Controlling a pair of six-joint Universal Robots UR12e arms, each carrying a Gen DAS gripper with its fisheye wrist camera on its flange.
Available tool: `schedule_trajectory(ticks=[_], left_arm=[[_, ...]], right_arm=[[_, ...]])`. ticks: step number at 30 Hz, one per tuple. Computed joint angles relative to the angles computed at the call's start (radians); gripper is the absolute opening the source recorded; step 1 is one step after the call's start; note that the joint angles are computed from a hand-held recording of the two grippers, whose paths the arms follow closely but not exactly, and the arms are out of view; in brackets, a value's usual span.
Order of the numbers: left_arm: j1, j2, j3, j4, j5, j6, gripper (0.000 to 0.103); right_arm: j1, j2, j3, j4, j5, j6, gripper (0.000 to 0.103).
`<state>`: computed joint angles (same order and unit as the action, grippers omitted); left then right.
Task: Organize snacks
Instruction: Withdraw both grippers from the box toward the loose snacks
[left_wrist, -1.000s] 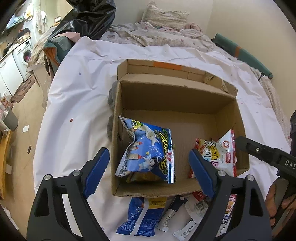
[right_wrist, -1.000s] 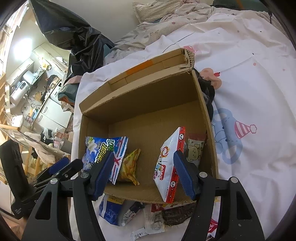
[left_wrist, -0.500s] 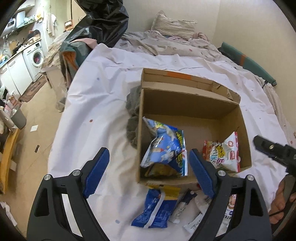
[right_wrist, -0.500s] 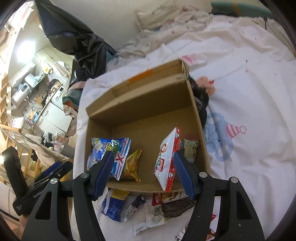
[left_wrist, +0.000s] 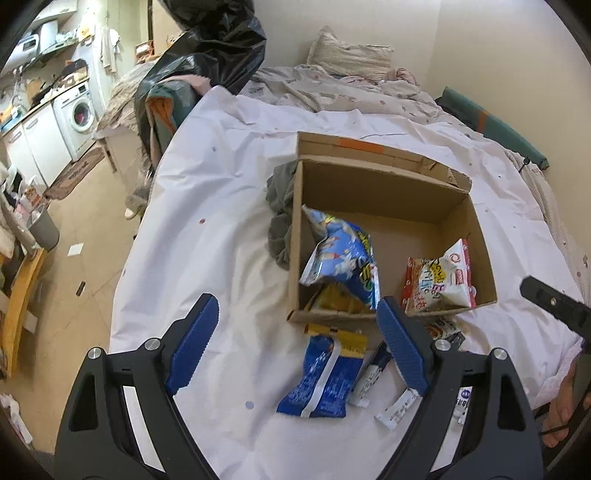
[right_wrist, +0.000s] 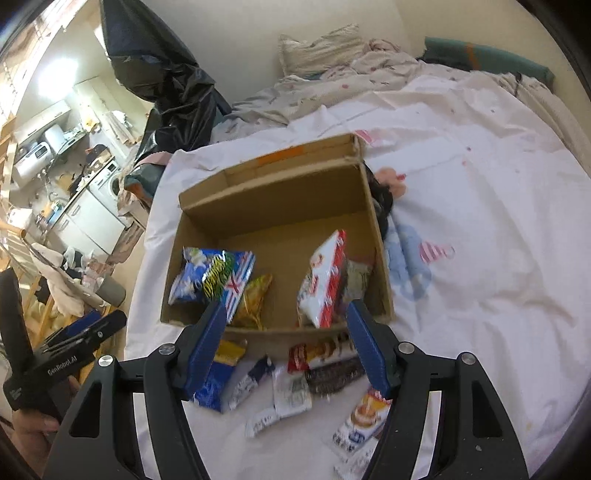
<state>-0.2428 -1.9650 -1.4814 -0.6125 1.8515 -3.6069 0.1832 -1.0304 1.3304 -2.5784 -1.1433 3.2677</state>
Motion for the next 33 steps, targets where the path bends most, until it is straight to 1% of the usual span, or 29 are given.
schedule_trajectory(ticks=[4,6,11,17,21,24,26,29,30,31,33], left_arm=[[0.003,0.016,-0.024,-0.022,-0.008,-0.042,0.085],[0.002,0.021,-0.033,-0.027,-0.008,-0.049,0.085],[-0.004,0.024,-0.042,-0.046,-0.002,-0.042,0.085],[-0.009,0.017,-0.039,-0.069,-0.007,-0.039,0.085],[-0.013,0.008,-0.031,-0.085,0.0,-0.024,0.085],[-0.011,-0.001,-0.024,-0.108,0.001,-0.019,0.085],[-0.001,-0.007,-0.016,-0.148,-0.035,-0.04,0.085],[0.016,-0.024,0.0,-0.208,-0.146,-0.049,0.085],[0.018,-0.032,0.008,-0.225,-0.167,-0.041,0.085],[0.018,-0.044,0.021,-0.248,-0.186,-0.027,0.085],[0.012,-0.073,0.053,-0.291,-0.185,-0.005,0.085]], right_arm=[[-0.005,-0.026,0.04,0.021,0.01,0.001,0.074],[-0.008,-0.035,0.055,0.033,0.017,-0.006,0.075],[-0.022,-0.054,0.09,0.073,0.037,-0.028,0.076],[-0.034,-0.064,0.108,0.107,0.037,-0.029,0.076],[-0.04,-0.062,0.106,0.131,0.04,0.002,0.076],[-0.05,-0.057,0.105,0.145,0.068,0.047,0.076],[-0.056,-0.051,0.101,0.154,0.092,0.079,0.076],[-0.061,-0.04,0.092,0.169,0.116,0.102,0.076],[-0.061,-0.038,0.089,0.175,0.118,0.103,0.076],[-0.061,-0.035,0.085,0.181,0.121,0.104,0.076],[-0.061,-0.03,0.079,0.185,0.13,0.11,0.076]])
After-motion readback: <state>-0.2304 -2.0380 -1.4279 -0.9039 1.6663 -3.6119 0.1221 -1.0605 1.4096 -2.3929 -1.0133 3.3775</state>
